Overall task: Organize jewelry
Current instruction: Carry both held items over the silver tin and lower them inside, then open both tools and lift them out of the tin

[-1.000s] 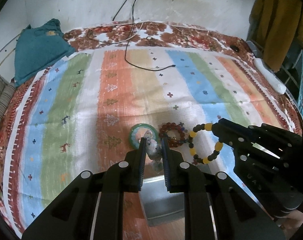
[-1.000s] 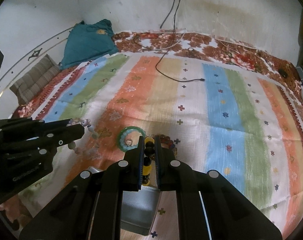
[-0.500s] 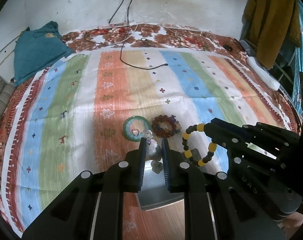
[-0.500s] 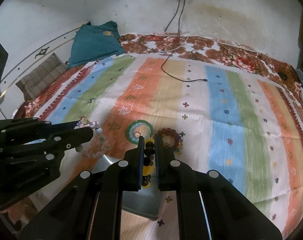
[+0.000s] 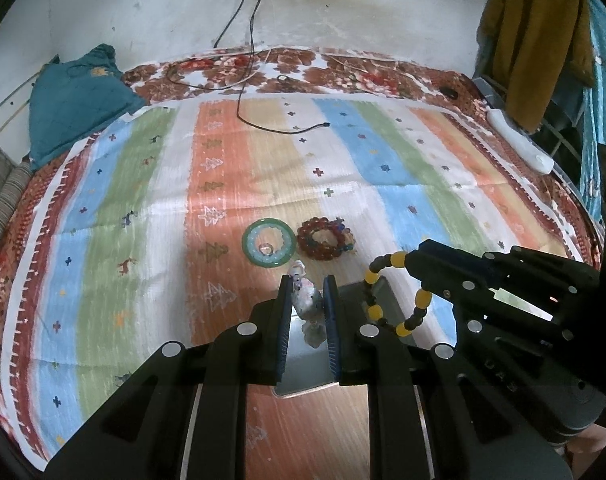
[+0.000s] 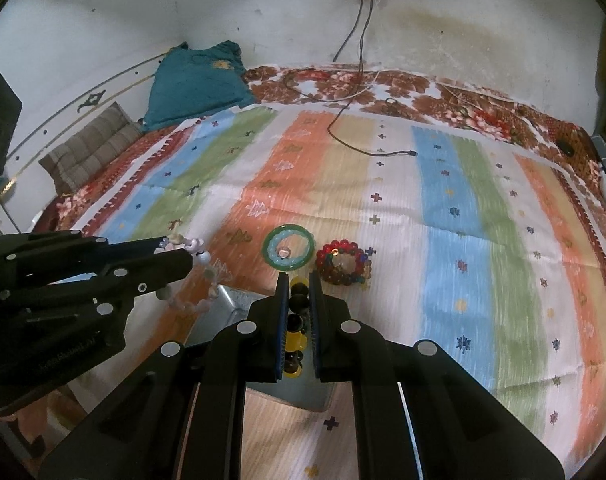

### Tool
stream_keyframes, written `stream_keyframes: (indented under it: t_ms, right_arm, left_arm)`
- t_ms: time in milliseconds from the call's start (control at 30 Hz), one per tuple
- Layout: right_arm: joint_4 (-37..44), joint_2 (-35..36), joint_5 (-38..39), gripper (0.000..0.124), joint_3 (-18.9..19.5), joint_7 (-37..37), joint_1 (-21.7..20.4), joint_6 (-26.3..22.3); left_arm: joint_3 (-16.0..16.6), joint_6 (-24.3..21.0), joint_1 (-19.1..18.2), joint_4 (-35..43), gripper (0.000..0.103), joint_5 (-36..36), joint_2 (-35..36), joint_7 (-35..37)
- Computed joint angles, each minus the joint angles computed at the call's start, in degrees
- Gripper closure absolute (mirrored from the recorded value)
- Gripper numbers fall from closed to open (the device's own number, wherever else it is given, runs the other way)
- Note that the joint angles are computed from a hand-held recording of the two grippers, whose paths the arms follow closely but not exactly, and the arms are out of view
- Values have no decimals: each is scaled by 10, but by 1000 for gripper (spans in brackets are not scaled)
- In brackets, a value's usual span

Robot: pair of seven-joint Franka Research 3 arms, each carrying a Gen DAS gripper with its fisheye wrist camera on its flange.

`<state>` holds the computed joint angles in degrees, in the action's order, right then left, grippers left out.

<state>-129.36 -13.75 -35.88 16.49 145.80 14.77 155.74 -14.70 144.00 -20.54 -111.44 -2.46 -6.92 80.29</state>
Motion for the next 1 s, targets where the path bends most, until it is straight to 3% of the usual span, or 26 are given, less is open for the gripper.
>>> stream_keyframes:
  t_ms: [200, 333, 700, 833, 1000]
  right_arm:
    - [-6, -3, 24, 112, -3, -3, 3, -11]
    - [-6, -6, 20, 98, -2, 14, -4, -20]
    - [-1, -1, 39, 87, -14, 11, -3, -45]
    - [4, 5, 39, 81, -18, 8, -2, -51]
    - [16, 18, 46, 77, -26, -4, 3, -59]
  left_arm:
    - [-1, -18, -2, -2, 86, -6, -4, -2]
    - [-2, -21, 2, -2, 77, 8, -3, -19]
    - [-3, -25, 16, 7, 66, 55, 9, -71]
    - [-2, -21, 17, 11, 57, 62, 14, -76]
    - [-2, -41, 21, 35, 55, 76, 38, -89]
